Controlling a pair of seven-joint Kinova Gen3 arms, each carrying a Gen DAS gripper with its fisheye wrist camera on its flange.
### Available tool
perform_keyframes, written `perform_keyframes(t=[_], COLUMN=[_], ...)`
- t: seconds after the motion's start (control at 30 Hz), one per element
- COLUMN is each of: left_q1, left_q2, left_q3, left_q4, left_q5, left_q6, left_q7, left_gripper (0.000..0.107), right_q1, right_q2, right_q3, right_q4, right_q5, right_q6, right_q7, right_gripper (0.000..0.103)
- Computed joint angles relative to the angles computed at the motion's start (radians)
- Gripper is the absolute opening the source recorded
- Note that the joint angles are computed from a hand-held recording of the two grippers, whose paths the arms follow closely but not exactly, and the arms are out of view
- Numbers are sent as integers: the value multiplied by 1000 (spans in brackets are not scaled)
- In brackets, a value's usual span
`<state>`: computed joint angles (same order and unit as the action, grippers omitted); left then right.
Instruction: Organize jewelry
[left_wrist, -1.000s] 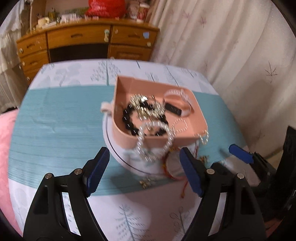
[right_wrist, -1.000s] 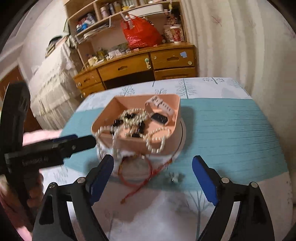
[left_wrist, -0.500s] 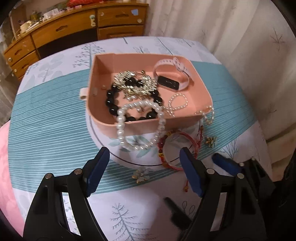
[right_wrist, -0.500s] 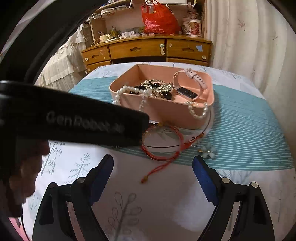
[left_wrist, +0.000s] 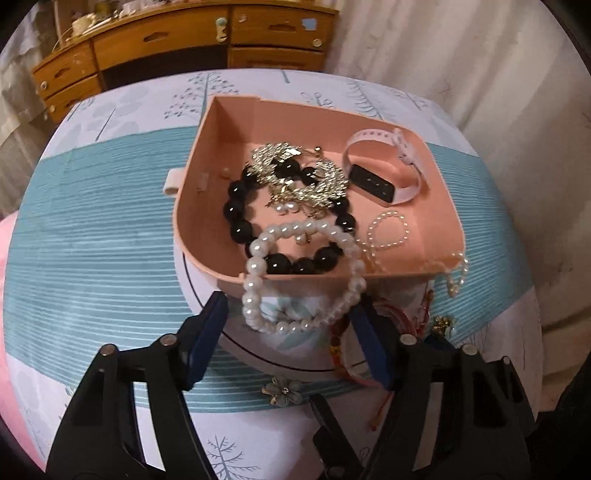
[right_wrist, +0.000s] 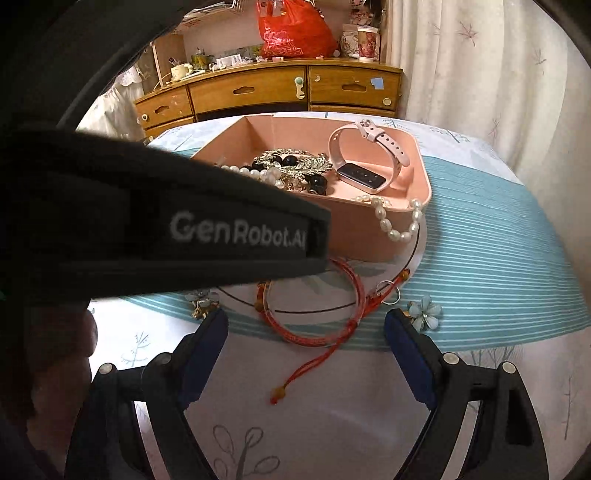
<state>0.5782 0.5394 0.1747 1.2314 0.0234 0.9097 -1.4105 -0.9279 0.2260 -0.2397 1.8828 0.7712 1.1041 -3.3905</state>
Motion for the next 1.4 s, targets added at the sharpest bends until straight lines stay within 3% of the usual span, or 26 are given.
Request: perform_keyframes(t=[0.13,0.2,0.27,0.33,0.57,0.77,0.9,1.2,1.4], left_q1=[9,-6,-39,-49,-76,-72,-91,-90,-59], left_q2=[-4,-9,-23,-34,-88,-140,-166,-148,-114], left_q3=[-20,-16,2,1,14,15,29,34,15], left_q4=[2,12,39,55,122,157,143,-32,-144], left_q5=[-22,-13,22,29,53,42,60,58,30], left_q6=[5,-2,-31,-49,-125,-162,-148,-30,4], left_q7=[28,31,15,11,-26,-26,-52,-108,-108], left_gripper=[40,29,25,5,5,5,5,5,5], right_q1=[-17,-29,-35,-38,-39,16,52,73,96], right_q2=[31,37,38,38,35,-43,-105,-163,-193], right_q3=[2,3,5,6,9,8,-21,-73,-87], right_q4=[-35,-42,-38,-36,-29,38,52,-41,-95], right_q5=[-4,5,19,21,23,16,32,136,208], right_q6=[39,45,34,22,5,-71,-70,23,92], right_q7=[12,13,17,8,27,56,71,118,134], right_gripper=[77,61,61,60,60,60,60,60,61])
